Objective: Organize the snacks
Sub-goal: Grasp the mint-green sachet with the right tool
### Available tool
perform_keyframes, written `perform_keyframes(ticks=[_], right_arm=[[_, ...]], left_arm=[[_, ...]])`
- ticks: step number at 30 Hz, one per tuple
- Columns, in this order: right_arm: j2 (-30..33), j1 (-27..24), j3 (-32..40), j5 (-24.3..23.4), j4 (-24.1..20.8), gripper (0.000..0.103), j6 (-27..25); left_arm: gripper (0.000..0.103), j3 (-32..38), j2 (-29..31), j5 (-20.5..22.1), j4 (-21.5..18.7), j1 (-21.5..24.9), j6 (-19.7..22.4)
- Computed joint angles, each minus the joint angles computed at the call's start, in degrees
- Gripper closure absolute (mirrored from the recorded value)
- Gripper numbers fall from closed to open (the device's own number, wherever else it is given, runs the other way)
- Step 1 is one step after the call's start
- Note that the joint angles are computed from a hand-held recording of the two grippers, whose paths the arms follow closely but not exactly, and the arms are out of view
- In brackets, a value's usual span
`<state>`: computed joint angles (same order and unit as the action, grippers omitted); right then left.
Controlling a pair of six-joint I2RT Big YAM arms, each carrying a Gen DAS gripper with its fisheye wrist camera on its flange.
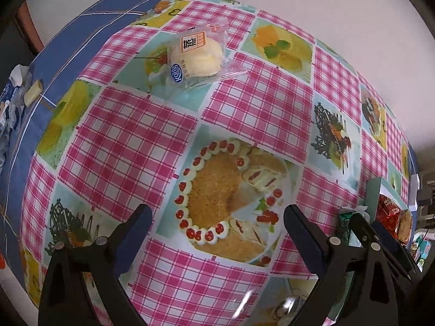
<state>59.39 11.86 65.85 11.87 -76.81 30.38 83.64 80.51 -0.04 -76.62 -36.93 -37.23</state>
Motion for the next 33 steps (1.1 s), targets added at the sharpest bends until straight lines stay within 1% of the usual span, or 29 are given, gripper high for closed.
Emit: perform_keyframes(ticks=[8, 11, 16, 17, 20, 23, 26, 31, 33], right_arm=[[0.52, 0.78, -0.31, 0.26, -0.29, 0.043, 1.22], [0.12, 0.51, -0.28, -2.19, 0.06, 0.043, 2.22], [-0.68, -0.19, -0.36, -8.49, 1.3, 0.042, 3.85], [-0.64, 0.08, -0.31, -8.44, 1.17, 0.042, 4.09], [0.26, 1.94, 0.39, -4.92, -0.47, 0.042, 3.51], [0.76, 2.73, 0.12, -4.45, -1.03, 0.042, 2.34], [1.32, 3.66, -0.27, -2.98, -1.67, 0.042, 1.9], [1.75, 4.27, -1.39, -2.3, -1.84, 0.042, 2.39], [1.69, 4.47, -1.89, -1.97, -1.92, 0.044, 2.65]], left_arm=[[0.006, 1.03, 0.86, 0.15, -0.54, -0.54, 0.24], [0.006, 0.89, 0.78, 0.34, -0.43, -0.38, 0.61], [0.006, 0.73, 0.87, 0.6, -0.46, -0.37, 0.76], [0.006, 0.76, 0.95, 0.63, -0.57, -0.35, 0.69], [0.006, 0.85, 1.1, 0.81, -1.33, -0.09, 0.75], [0.006, 0.63, 1.15, 0.93, -1.78, 0.14, 0.66], [0.006, 0.18, 1.08, 1.32, -1.87, 0.37, 0.89], [0.006, -0.46, 0.83, 1.95, -1.37, 0.59, 1.36], [0.006, -0.45, 0.97, 2.1, -1.15, 0.41, 1.37]])
